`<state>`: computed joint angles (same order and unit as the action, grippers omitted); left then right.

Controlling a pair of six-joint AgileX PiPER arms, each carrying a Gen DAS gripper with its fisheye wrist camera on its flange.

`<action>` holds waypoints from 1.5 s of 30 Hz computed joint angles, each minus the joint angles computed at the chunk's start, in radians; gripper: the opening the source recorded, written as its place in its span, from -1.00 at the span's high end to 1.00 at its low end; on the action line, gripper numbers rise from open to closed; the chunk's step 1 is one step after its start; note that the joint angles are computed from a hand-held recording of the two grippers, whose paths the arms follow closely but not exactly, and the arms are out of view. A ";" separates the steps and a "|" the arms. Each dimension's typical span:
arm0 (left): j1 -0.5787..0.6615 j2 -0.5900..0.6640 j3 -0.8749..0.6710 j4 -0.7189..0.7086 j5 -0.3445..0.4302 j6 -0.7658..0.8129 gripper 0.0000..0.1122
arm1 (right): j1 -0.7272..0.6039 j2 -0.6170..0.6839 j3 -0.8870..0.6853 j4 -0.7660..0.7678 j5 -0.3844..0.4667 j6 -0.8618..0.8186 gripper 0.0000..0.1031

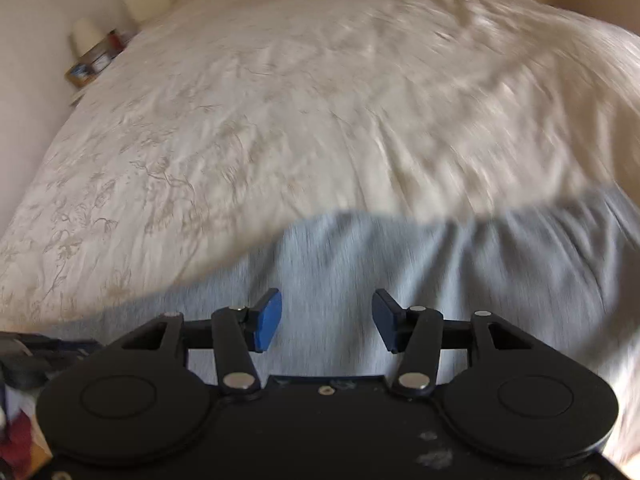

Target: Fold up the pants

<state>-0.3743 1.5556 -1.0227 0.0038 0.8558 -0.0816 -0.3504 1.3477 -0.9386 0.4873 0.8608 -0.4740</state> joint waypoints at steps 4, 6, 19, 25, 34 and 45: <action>-0.094 0.096 0.037 0.052 -0.006 -0.127 0.54 | -0.038 0.252 -0.210 0.059 0.058 -0.177 -0.19; -0.139 0.085 0.088 0.130 -0.058 -0.218 0.54 | -0.051 0.366 -0.319 0.077 0.108 -0.262 -0.35; -0.232 0.126 0.004 0.246 0.051 -0.432 0.55 | -0.063 0.473 -0.300 0.120 0.143 -0.699 0.82; -0.236 0.053 -0.136 0.248 0.091 -0.389 0.55 | -0.147 0.217 -0.010 0.266 0.033 -1.066 0.82; -0.230 0.362 -0.588 0.252 0.120 -0.345 0.54 | -0.218 0.129 0.146 0.264 0.060 -1.154 0.86; -0.238 0.519 -0.671 -0.018 0.204 -0.153 0.57 | -0.272 0.241 -0.087 0.270 0.152 -0.920 0.49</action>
<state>-0.6121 2.0742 -1.6941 -0.0140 1.0603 -0.2350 -0.6225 1.5884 -1.0253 0.7577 1.0131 -1.3937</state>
